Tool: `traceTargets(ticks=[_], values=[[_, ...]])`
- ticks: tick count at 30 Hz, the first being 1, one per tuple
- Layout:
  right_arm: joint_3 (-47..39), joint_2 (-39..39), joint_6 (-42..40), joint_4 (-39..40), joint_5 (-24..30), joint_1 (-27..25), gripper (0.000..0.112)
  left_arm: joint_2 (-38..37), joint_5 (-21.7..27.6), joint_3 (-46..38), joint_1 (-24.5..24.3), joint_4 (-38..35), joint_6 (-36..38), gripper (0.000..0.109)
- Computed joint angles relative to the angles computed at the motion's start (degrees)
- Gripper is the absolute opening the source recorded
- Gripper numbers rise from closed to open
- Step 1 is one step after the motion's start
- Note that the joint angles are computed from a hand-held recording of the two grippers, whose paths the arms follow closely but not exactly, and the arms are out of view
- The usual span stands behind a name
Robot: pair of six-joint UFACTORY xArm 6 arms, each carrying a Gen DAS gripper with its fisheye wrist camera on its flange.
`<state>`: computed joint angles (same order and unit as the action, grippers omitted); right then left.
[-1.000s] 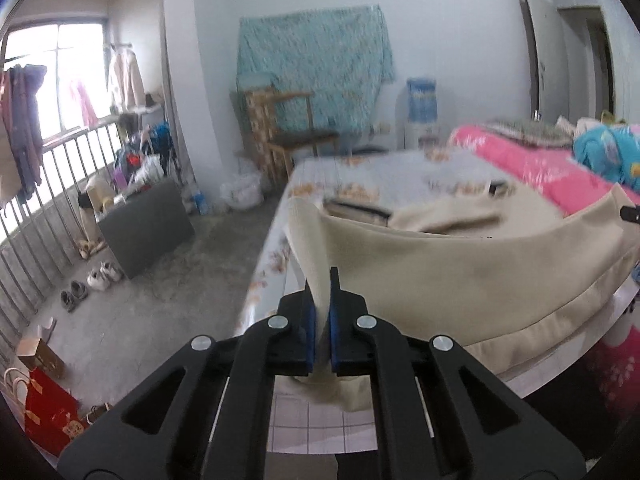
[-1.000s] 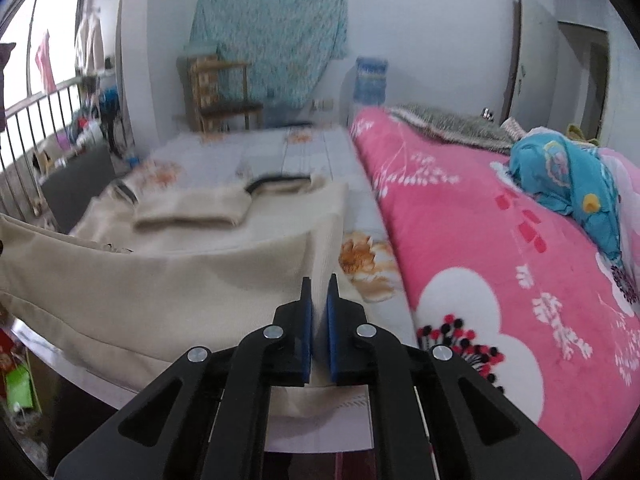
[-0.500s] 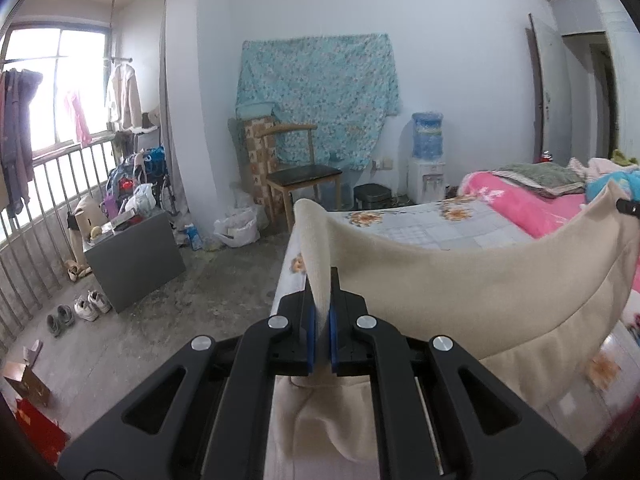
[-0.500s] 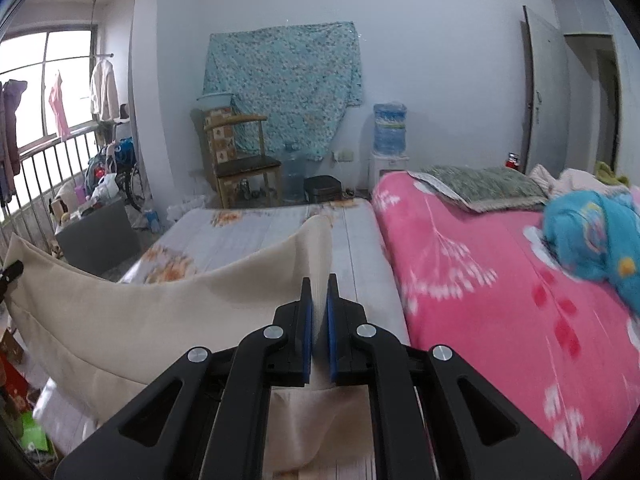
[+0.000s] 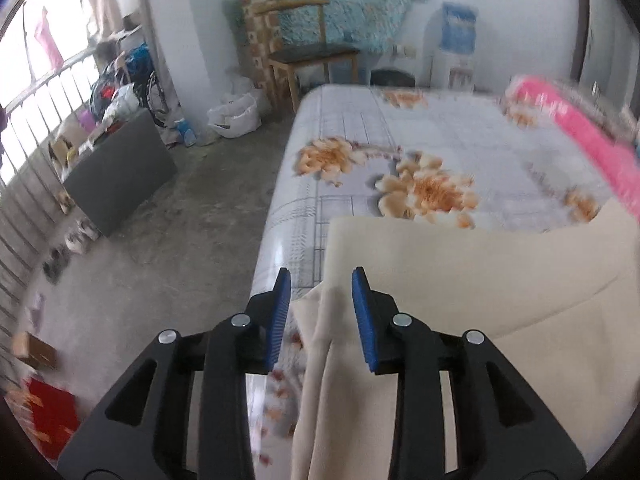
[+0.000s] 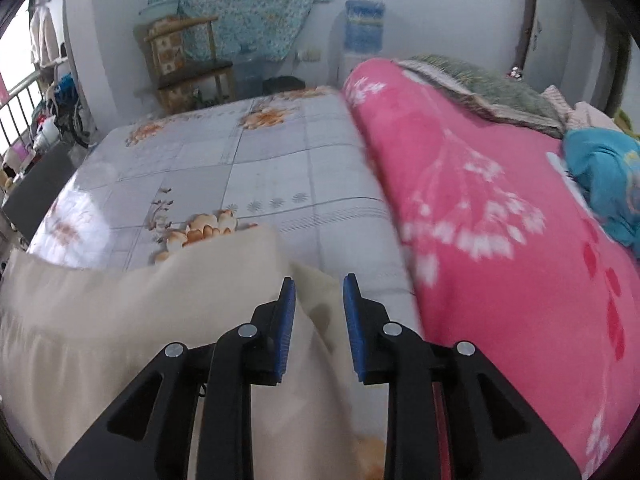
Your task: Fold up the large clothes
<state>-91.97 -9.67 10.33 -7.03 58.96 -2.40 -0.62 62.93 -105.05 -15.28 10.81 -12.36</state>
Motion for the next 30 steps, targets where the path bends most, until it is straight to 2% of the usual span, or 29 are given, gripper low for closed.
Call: traceTargets(ticks=[2, 4, 7, 8, 10, 13, 14, 16, 18, 22, 24, 27, 29, 30], values=[[4.20, -4.97, -2.73, 3.75, -0.66, -0.89, 0.025, -3.87, -1.80, 3.51, 1.48, -6.93, 2.48, 0.030], [7.84, -9.41, -6.58, 9.32, 0.78, -1.70, 0.025, -7.91, -1.33, 7.58, 2.59, -14.28, 6.04, 0.030], [11.91, -14.55, -11.94, 18.97, 6.49, -3.43, 0.025, -12.72, 1.12, 14.14, 4.04, -21.97, 7.88, 0.030], [13.67, -16.13, -12.17, 20.19, 8.03, -3.85, 0.025, -13.96, 2.03, 16.51, 4.18, -22.39, 7.45, 0.030], [16.83, -18.09, -10.39, 17.58, 9.17, -3.73, 0.025, -16.18, 2.37, 21.01, 3.58, -17.88, 4.63, 0.030], [20.55, -21.03, -6.14, 19.70, 10.22, -7.44, 0.018, -20.04, -0.75, 25.81, 3.51, -15.55, 3.30, 0.032], [20.63, -22.30, -4.94, 19.01, 10.52, -7.73, 0.019, -21.73, -1.17, 26.79, 2.51, -12.42, 1.37, 0.035], [21.55, -25.23, -2.79, 15.05, 10.12, -5.80, 0.022, -25.34, -2.60, 29.16, 0.38, -7.98, -0.99, 0.052], [23.51, -29.62, -0.75, 12.28, 10.46, -3.38, 0.026, -27.94, -2.22, 30.35, -1.86, -4.90, -2.61, 0.056], [27.40, -37.01, 4.98, 6.96, 11.68, 3.28, 0.043, -32.45, 0.49, 31.39, -7.85, -0.90, -6.57, 0.078], [29.30, -40.79, 9.82, 2.75, 12.93, 9.84, 0.053, -35.33, 2.43, 32.35, -12.51, 1.40, -9.74, 0.086], [30.07, -43.57, 19.17, -6.37, 15.72, 22.86, 0.069, -38.23, 5.22, 33.52, -19.70, 5.84, -15.91, 0.091], [29.82, -44.41, 25.10, -10.98, 18.36, 30.95, 0.079, -39.20, 7.51, 33.45, -24.92, 9.01, -20.70, 0.092], [29.30, -44.13, 27.68, -13.41, 19.96, 34.93, 0.080, -39.36, 8.59, 33.29, -26.95, 10.34, -22.72, 0.092]])
